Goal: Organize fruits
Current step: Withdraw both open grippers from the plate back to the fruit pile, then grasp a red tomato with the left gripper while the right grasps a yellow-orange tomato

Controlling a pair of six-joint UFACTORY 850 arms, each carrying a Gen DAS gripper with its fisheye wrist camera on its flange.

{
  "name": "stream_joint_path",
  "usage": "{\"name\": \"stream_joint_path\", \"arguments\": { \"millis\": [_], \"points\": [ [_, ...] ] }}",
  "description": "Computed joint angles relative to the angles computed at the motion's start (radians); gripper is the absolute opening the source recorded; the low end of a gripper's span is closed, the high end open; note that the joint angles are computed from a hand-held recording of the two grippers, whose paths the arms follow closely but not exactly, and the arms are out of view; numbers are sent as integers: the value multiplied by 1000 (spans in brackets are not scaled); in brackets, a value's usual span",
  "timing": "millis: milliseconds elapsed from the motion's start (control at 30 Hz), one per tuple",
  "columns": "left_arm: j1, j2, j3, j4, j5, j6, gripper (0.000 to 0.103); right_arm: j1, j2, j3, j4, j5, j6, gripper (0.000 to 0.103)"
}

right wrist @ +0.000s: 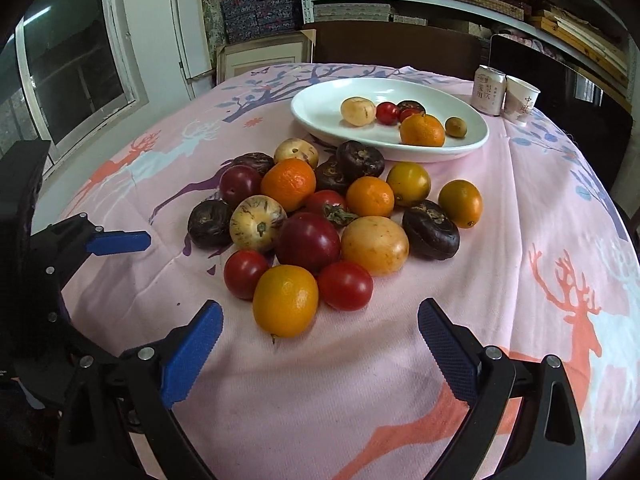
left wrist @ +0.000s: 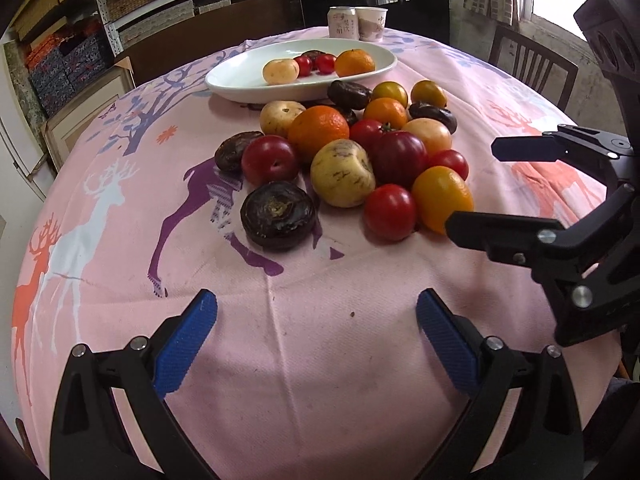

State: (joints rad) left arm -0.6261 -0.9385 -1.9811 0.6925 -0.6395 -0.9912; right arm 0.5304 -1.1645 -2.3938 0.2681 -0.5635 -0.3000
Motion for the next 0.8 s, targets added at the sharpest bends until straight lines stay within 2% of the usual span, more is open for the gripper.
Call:
{"name": "stream_joint_path", "arguments": {
  "millis": [33,167,433,500,567,633,700,800],
  "points": [
    [0,-1,-1,-1,0,5,98,2,-1,-1,-10,-2,17,81],
    [8,-6,-11,-42,17,38,98,0,-52,-78,26,-78,8,64],
    [8,-35,-61,-59,-7,64,98,17,-89,-146,-74,-103,129,64],
    [5,-41,-72,-49,-18,62,98,22,-71,-112,-109,-79,158,61],
    [2,-43,-75,-36,-24,58,98,12,-56,-84,-42,-72,125,58],
    [5,-36,-63,-50,-7,69,98,-4,-36,-48,58,-66,77,46],
    [11,-34,-61,-79,1,88,98,-6,-11,-3,84,-51,38,35],
    [11,-38,-68,-87,-3,97,98,-11,27,70,127,-9,-11,35]
  ]
}}
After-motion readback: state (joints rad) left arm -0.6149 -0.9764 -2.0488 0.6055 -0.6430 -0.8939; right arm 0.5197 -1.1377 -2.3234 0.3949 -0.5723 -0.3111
